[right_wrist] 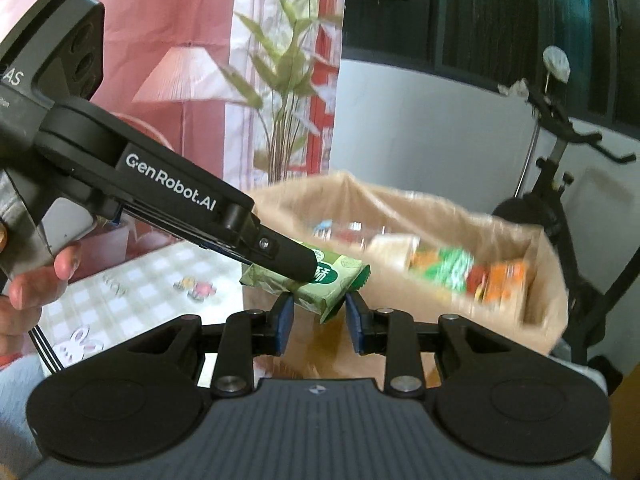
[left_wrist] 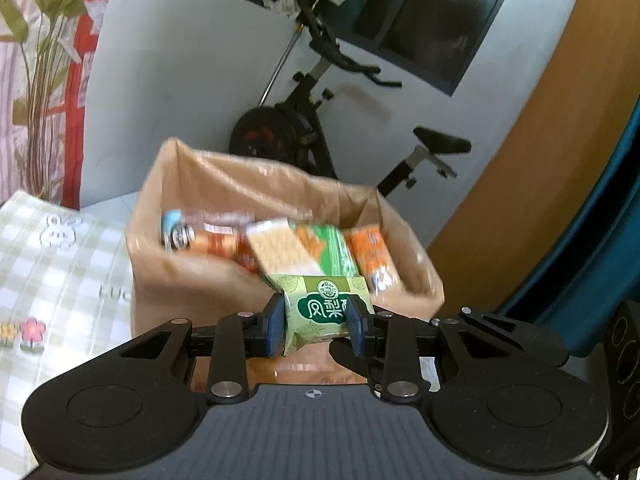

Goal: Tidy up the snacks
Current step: 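Carry the green packet over the box and open the left tool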

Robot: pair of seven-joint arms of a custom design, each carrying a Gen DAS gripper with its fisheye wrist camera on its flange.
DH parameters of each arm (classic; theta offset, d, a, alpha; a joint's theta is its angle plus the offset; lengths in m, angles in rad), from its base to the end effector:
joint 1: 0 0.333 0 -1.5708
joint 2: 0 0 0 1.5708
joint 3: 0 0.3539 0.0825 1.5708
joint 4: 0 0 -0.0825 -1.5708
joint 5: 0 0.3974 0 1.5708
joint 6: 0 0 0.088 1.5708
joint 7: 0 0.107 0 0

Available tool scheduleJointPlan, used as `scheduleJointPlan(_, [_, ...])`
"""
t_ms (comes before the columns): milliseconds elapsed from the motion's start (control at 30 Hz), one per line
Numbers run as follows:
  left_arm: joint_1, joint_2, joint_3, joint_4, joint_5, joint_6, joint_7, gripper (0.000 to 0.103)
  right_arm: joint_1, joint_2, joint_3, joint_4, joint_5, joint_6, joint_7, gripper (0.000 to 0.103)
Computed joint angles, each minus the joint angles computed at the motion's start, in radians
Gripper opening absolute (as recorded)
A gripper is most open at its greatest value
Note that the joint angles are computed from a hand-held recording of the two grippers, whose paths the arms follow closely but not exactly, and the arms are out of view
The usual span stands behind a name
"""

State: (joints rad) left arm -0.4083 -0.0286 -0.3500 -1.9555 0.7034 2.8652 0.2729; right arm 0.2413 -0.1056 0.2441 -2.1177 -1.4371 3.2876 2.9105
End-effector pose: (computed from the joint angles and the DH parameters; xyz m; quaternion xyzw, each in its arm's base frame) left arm 0.4147 -0.4460 0.6219 -0.6019 0.6346 -0.4672 0.1291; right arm 0.4190 0.3420 0.5668 -0.7599 0.3582 -0.2596 0.4764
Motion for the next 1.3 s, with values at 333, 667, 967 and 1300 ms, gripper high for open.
scheduleJointPlan(333, [0.015,0.063,0.057,0.047,-0.276,0.025,0.267,0.035,0.128,0.121,-0.064,0.078,0.631,-0.051,-0.671,0.031])
scheduleJointPlan(667, [0.001,0.107,0.094,0.067,-0.402,0.01,0.399,0.036,0.023,0.235,0.116,0.154,1.197,-0.118,-1.16,0.031])
scheduleJointPlan(967, [-0.034,0.108,0.13,0.092,-0.213,-0.038,0.29,0.047,0.122,0.249,0.031,0.191,1.303,-0.158,-1.226,0.031])
scheduleJointPlan(1300, [-0.013,0.049,0.094,0.093,0.061,-0.129,0.096,0.08,0.257,0.176,-0.168,0.147,1.04,-0.156,-0.859,0.042])
